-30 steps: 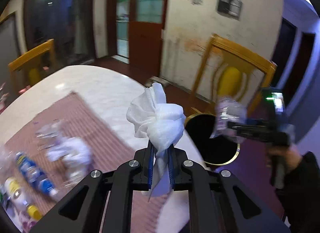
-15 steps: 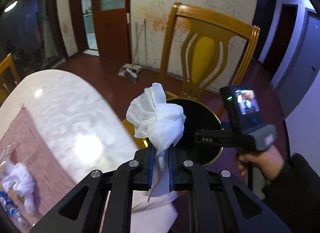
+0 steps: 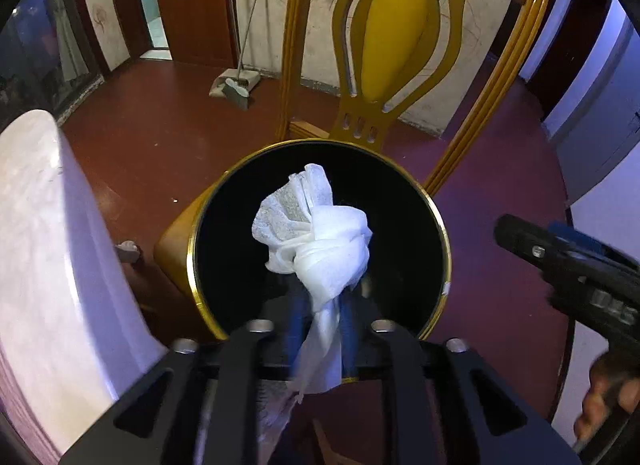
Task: Collect trash
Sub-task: 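Carry both items to the black bin and open both tools over it, then grasp the crumpled white tissue with the right tool while the left tool grasps a plastic bag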
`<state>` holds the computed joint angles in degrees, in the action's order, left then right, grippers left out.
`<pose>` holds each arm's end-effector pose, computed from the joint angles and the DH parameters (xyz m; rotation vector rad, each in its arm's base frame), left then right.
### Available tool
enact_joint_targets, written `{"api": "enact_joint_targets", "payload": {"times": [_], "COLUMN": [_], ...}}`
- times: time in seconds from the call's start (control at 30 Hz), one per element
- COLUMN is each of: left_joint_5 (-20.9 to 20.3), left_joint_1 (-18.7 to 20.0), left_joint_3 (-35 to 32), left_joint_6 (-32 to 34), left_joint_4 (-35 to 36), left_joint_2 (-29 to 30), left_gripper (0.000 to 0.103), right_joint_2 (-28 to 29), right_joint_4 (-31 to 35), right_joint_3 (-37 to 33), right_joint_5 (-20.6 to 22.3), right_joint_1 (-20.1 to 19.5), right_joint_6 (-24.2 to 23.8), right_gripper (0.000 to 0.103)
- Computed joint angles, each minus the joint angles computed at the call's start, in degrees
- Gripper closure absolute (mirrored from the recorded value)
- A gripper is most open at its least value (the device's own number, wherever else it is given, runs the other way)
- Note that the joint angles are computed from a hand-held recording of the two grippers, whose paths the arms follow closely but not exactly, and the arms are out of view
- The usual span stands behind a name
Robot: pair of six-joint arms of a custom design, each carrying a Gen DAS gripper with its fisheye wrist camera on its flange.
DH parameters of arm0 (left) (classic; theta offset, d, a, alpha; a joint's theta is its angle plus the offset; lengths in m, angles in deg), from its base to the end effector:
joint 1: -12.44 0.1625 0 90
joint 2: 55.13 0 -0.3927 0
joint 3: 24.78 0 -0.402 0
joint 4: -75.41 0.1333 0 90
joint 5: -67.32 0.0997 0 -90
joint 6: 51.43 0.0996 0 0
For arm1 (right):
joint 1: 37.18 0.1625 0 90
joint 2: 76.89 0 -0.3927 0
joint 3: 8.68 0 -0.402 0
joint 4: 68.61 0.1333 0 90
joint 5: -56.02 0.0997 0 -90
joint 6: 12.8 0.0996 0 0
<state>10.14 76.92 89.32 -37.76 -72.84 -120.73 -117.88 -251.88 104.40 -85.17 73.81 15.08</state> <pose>-0.0641 -0.5689 0.1534 0.8022 2.4463 -0.2966 0.2438 -0.4801 0.0154 -0.3486 -2.3155 0.8591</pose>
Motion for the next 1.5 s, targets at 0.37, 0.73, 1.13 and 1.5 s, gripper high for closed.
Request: {"api": "enact_joint_targets", "payload": {"times": [0.37, 0.73, 1.13, 1.5], "left_joint_5": [-3.5, 0.7, 23.2, 21.9], "left_joint_1": [-1.3, -3.0, 2.5, 14.2], "left_joint_3": [2.3, 9.2, 10.6, 4.9], "left_joint_6": [-1.5, 4.3, 9.2, 13.9], "left_joint_4": [-1.9, -6.0, -5.5, -13.2], "left_joint_2": [-4.9, -29.9, -57.3, -58.5], "left_gripper": [0.027, 0.006, 0.006, 0.006], "right_joint_2": [0.8, 10.5, 32.6, 43.3], "right_joint_4": [-1.3, -5.9, 17.7, 35.3], "right_joint_3": [-1.9, -16.5, -50.7, -68.2], "right_joint_5": [-0.7, 6.9, 27.7, 23.7], "right_joint_1": [1.1, 9.7, 21.1, 21.9], "right_joint_6": [-2.2, -19.5, -37.9, -36.0], "right_gripper": [0.022, 0.022, 0.022, 0.024]}}
